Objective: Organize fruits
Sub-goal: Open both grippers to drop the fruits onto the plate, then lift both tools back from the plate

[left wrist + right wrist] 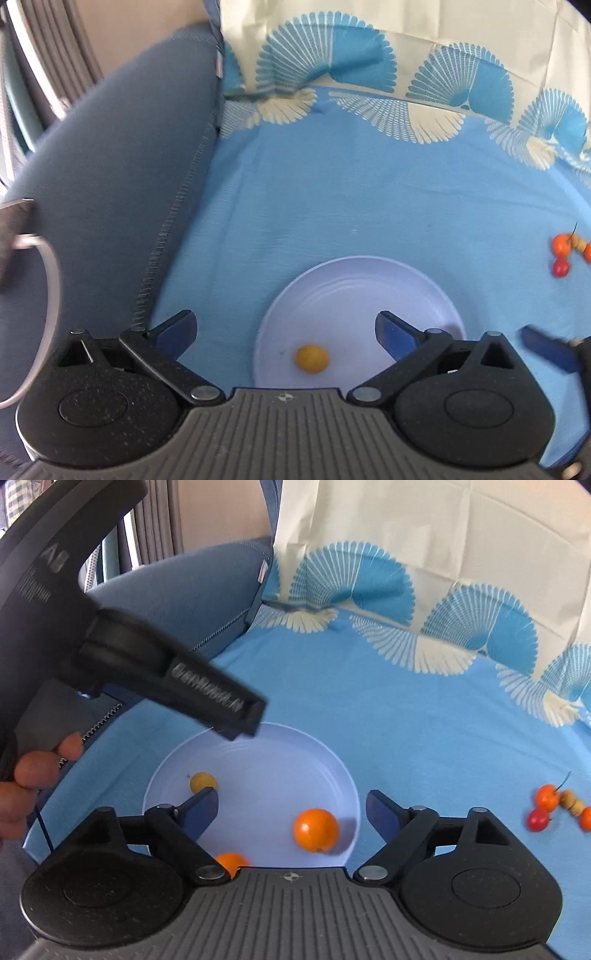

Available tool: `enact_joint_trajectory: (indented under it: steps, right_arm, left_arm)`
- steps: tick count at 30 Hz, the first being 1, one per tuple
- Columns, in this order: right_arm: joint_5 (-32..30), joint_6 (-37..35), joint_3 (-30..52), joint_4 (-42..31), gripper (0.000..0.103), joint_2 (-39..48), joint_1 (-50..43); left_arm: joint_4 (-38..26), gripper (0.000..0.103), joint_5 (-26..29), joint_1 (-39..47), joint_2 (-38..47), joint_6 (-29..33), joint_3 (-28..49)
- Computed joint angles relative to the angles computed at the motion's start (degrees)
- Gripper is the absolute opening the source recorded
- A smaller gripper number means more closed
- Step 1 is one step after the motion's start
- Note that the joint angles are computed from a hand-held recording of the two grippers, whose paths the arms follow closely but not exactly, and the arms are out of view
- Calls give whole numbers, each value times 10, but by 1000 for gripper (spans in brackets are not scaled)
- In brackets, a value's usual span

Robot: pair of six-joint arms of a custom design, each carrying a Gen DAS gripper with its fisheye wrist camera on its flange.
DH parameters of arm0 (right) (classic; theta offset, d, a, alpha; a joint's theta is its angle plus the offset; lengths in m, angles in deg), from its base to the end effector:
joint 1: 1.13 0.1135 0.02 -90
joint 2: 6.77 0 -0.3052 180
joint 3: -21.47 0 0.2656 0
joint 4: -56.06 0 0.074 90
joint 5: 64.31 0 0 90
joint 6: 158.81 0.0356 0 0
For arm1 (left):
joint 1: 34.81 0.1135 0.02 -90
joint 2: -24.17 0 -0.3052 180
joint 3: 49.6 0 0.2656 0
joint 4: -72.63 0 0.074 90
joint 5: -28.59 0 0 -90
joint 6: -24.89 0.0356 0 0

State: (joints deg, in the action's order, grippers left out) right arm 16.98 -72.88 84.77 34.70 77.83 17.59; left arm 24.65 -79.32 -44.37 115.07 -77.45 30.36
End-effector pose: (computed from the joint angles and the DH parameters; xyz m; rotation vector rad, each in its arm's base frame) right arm 0.3004 0.1075 0.2469 -0.5350 2.2619 0.3053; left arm 0.3383 -0.0459 0.2759 -0.1730 2.5376 0.2589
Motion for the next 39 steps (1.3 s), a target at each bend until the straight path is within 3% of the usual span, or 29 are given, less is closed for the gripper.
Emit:
enact_joint_trajectory:
  steps: [3,9,13,22,24,27,30,39]
  right_arm:
    - [-6,10,-13,-30,95,-43,-7]
    - [-19,12,-50,-105,98,-152,-27]
    - [-22,16,-64,-144,99,-218,-30]
    - [-26,21,-68,-196,100,-332,-52]
    - [-29,21,-70,-207,101,-353,-59]
    - [-27,26,-74,-229,101,-390,-60]
    - [-33,22,-77,-248,102,-424,-70]
    - [-68,12,-72,-279,102,-478,-125]
  left_arm:
    - [-14,103,-39,-22,-57,-6,-39]
    - [-87,103,-14,-46,-172,-39,-80]
    - [-131,103,-51,-89,-227,-96,-85]
    - [-215,103,-216,-217,-264,-191,-57]
    - [-234,103,-210,-231,-270,-207,-51]
    - [-248,103,-139,-222,-283,-214,-46]
    - [-271,103,-114,-236,-291,-235,-43]
    - [-318,103,-161,-339,-310,-307,-32]
